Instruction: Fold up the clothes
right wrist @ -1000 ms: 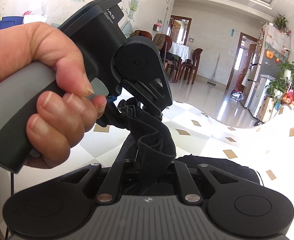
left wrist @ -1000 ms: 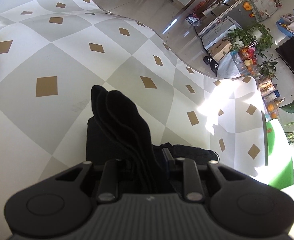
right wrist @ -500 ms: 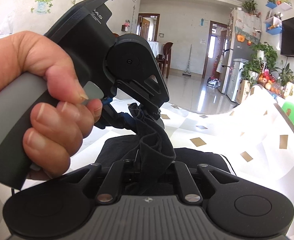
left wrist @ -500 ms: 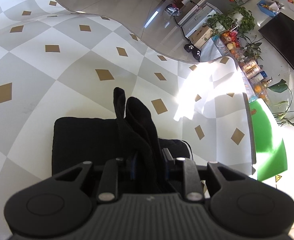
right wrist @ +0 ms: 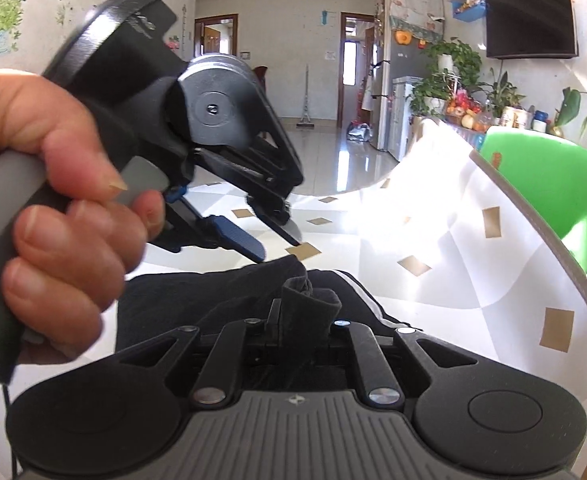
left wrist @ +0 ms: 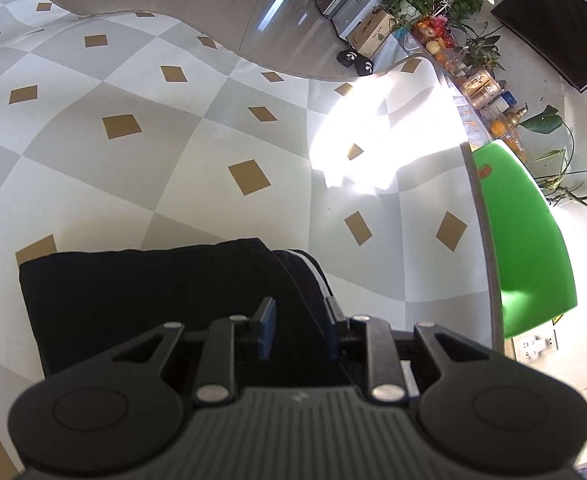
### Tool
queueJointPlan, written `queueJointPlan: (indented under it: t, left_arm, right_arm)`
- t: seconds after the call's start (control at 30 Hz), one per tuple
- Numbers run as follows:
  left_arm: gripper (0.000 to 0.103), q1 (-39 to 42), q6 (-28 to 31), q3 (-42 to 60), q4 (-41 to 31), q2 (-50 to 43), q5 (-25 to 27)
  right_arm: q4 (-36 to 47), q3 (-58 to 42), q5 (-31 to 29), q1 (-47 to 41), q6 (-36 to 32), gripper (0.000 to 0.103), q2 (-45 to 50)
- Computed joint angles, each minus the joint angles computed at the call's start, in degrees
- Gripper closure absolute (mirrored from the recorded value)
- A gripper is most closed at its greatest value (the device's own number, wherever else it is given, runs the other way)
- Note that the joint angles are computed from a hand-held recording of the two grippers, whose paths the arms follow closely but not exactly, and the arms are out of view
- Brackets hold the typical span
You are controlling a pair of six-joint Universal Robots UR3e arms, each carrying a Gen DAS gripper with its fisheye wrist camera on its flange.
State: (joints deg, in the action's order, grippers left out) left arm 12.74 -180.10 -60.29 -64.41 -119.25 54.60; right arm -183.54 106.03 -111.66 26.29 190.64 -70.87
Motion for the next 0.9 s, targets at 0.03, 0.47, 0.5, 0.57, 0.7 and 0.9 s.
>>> queueJointPlan:
  t: [0.03,0.47,0.5,0.57,0.7,0.9]
  left_arm:
    - [0.081,-0.13,-0.24,-0.35,0.21,-0.14,0.34]
    - [0.07,2.34,2.75,-15.21,5.74,5.31,2.14]
    - [0.066,2.55,2.95,-16.42,6.35,5.9,2.03]
    - [0.062,2.62,3.5,-18.2,7.12,6.61,2.23]
    - [0.061,2.26,3.55,-20.12,7.97,6.47,3.88]
    - [0.052,2.31,3.75,-21.95,9.32,5.53,5.81]
  right_arm:
    - [1.9,0.13,-0.16,-0.8,1.47,0.093,-0.4]
    - [19.24,1.26,-0.47,-8.86,21.35,0.071,-6.14]
    - [18.7,1.66,-0.49,-8.92,21.18,0.07,-6.35]
    - [18.16,1.02,0.12,-9.31,20.26,0.068,-5.32]
    - [17.13,-4.31,4.15,-11.81,18.73,0.068,0.69]
    - [17.31,-7.12,6.17,-11.73,15.43,0.062,4.86]
